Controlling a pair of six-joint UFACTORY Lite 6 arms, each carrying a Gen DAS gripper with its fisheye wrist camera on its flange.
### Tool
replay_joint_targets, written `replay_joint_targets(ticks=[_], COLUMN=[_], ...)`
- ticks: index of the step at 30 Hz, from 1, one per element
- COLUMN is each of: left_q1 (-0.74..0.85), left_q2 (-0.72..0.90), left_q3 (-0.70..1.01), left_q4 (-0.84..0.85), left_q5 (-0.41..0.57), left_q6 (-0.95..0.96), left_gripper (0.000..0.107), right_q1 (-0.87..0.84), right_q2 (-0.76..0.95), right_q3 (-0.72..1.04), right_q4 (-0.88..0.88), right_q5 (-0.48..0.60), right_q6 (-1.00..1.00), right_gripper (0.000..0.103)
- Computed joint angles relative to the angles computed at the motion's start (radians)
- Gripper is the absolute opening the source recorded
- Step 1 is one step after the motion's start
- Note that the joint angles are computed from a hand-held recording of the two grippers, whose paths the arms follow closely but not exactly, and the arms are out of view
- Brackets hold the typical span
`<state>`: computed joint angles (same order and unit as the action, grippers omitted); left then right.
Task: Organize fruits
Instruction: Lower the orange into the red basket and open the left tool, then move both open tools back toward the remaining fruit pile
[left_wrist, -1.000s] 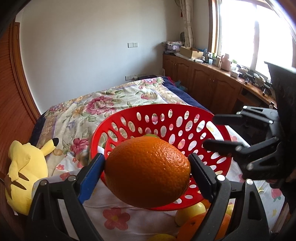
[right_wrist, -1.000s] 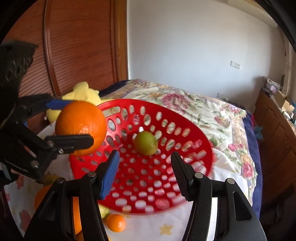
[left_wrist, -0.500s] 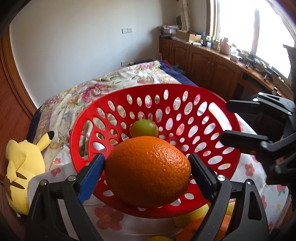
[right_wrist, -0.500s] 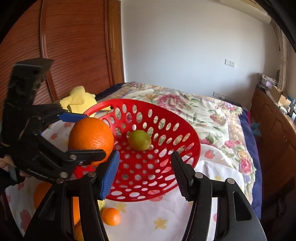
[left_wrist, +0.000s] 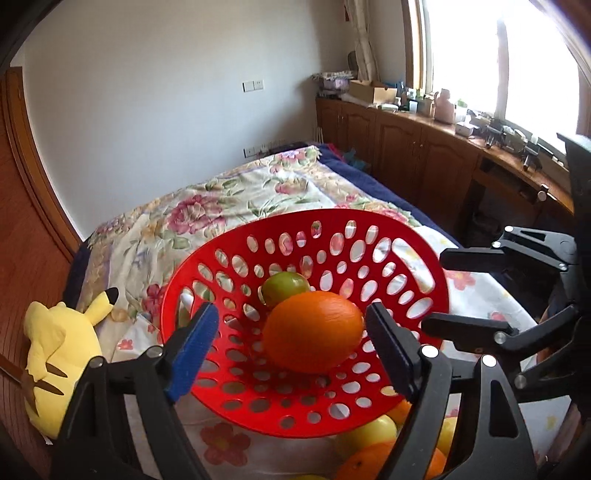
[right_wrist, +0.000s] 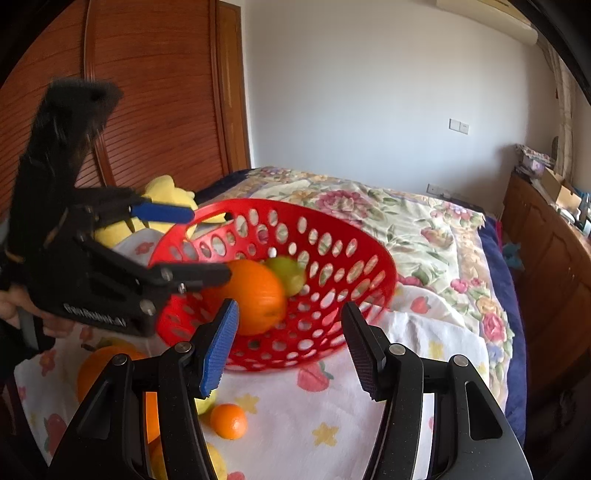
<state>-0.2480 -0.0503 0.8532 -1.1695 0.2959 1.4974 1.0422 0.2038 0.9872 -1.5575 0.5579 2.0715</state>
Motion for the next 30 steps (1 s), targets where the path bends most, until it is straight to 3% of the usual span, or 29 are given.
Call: replay_joint_targets(ticks=[9, 17, 30], left_q1=[0.1, 0.183, 0.447], left_q2=[-0.259, -0.515, -0.836], left_q3=[-0.211, -0.399, -0.613], left_q4=[-0.057, 0.0, 0.095], left_q5=[0.127, 0.231, 0.486], left_q6=[0.07, 0.035, 0.02], left_gripper=[0.082, 0.082, 0.084], right_q1=[0.092, 0.232, 0.479], right_q2=[-0.086, -0.124, -0.023], right_q3=[-0.088, -0.177, -0.181], right_q4=[0.03, 0.077, 0.184], right_q5=[0.075, 0.176, 0.333], right_q6=[0.057, 0.184, 0.381], right_gripper=[0.06, 0.06, 0.06])
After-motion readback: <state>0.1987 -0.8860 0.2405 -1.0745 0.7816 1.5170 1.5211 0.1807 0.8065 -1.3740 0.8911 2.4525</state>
